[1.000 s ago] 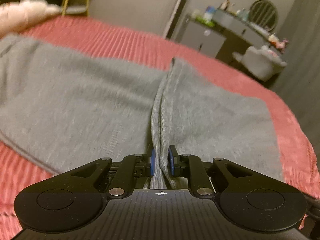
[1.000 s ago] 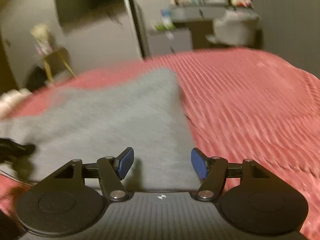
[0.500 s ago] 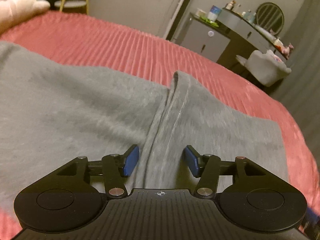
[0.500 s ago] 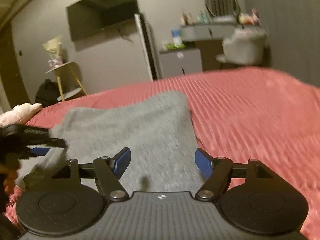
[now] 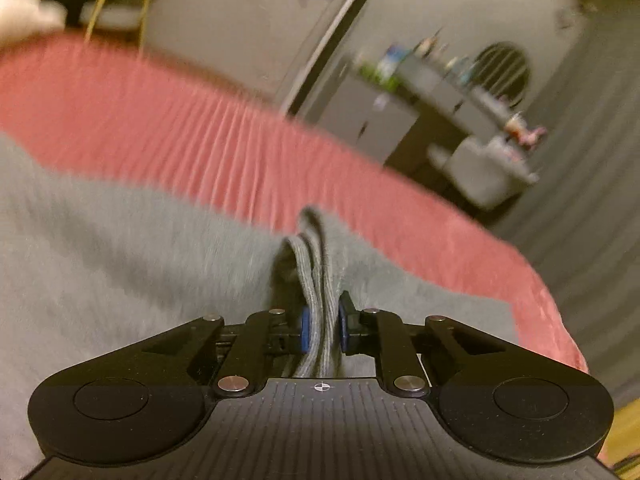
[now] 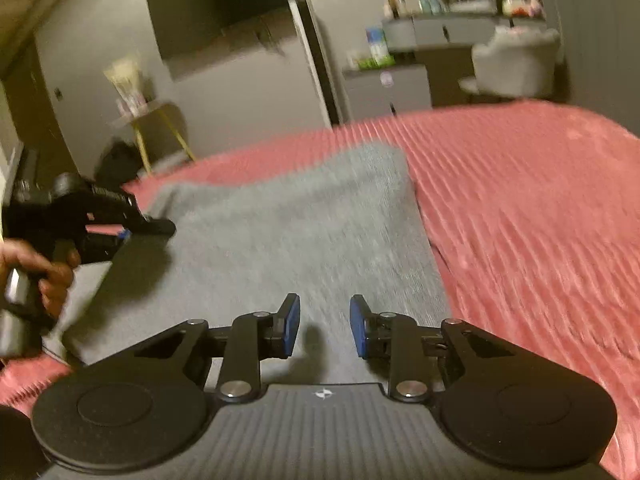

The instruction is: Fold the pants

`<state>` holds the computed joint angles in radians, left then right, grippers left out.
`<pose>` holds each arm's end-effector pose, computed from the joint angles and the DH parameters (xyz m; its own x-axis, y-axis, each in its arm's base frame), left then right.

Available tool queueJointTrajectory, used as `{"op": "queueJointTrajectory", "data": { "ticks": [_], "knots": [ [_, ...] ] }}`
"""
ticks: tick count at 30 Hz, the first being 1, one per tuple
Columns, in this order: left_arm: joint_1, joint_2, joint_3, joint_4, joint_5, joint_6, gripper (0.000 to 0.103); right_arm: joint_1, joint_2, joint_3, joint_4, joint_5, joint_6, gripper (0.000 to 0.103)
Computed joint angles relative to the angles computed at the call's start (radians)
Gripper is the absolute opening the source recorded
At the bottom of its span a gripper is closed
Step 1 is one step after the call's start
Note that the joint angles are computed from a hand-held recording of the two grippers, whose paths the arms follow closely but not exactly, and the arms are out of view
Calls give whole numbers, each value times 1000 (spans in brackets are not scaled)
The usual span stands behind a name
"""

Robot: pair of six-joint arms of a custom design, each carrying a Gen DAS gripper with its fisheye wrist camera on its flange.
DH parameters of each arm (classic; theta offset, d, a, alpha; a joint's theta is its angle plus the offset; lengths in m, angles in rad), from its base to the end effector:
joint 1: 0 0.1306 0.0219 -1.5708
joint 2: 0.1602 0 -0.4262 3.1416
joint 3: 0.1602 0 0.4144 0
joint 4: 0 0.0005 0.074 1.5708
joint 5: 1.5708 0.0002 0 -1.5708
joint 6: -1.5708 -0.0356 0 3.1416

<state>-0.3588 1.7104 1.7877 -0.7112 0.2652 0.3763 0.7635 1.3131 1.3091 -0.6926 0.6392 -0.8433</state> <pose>0.6034 -0.2368 0.5055 -0.7130 -0.1114 -0.6923 0.2953 0.8478 -0.4405 0.3570 0.3116 0.4872 -0.4758 0.3743 -0.7959 0.1970 0.9273 0.3183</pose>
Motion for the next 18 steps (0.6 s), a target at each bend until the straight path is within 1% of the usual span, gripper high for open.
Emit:
{"op": "queueJointTrajectory", "data": {
  "ticks": [1, 2, 3, 4, 5, 6, 7, 8, 9, 10, 11, 12, 14, 15, 16, 17, 18],
  "knots": [
    [-7, -23, -32, 41, -44, -20, 16, 1, 3, 3, -12, 3, -9, 26],
    [-15, -31, -41, 49, -89, -43, 17, -3, 16, 19, -62, -6, -33, 28],
    [-18, -23, -33, 26, -122, -69, 19, -16, 37, 43, -132, -46, -59, 28],
    [-19, -6, -13, -24, -147, -75, 23, -22, 46, 51, -152, -70, -64, 28],
    [-23, 9, 6, -82, -192, -71, 26, -18, 49, 56, -157, -58, -56, 29],
    [-22, 11, 5, -101, -212, -61, 46, -17, 47, 56, -151, -61, -48, 31],
    [-16, -8, -22, -78, -215, -31, 55, -16, 44, 52, -140, -70, -43, 38],
    [-6, -36, -55, -48, -219, 6, 56, -15, 42, 49, -135, -72, -37, 42],
    [8, -67, -79, -25, -221, 42, 65, -13, 40, 48, -132, -71, -34, 43],
    [21, -93, -101, -2, -220, 67, 78, -14, 38, 44, -129, -74, -33, 44],
    [38, -131, -137, 42, -237, 97, 84, -14, 35, 43, -126, -77, -37, 45],
    [51, -166, -171, 78, -275, 114, 91, -11, 34, 41, -122, -78, -42, 46],
    [85, -228, -230, 113, -391, 102, 91, -18, 29, 32, -107, -93, -38, 52],
    [98, -249, -252, 116, -450, 83, 91, -16, 28, 32, -104, -94, -35, 54],
    [116, -269, -275, 111, -503, 59, 91, -16, 30, 35, -103, -97, -26, 58],
    [138, -284, -298, 100, -534, 49, 91, -17, 33, 39, -102, -100, -16, 63],
    [163, -296, -317, 86, -536, 62, 90, -15, 38, 46, -103, -100, -6, 65]
  ]
}}
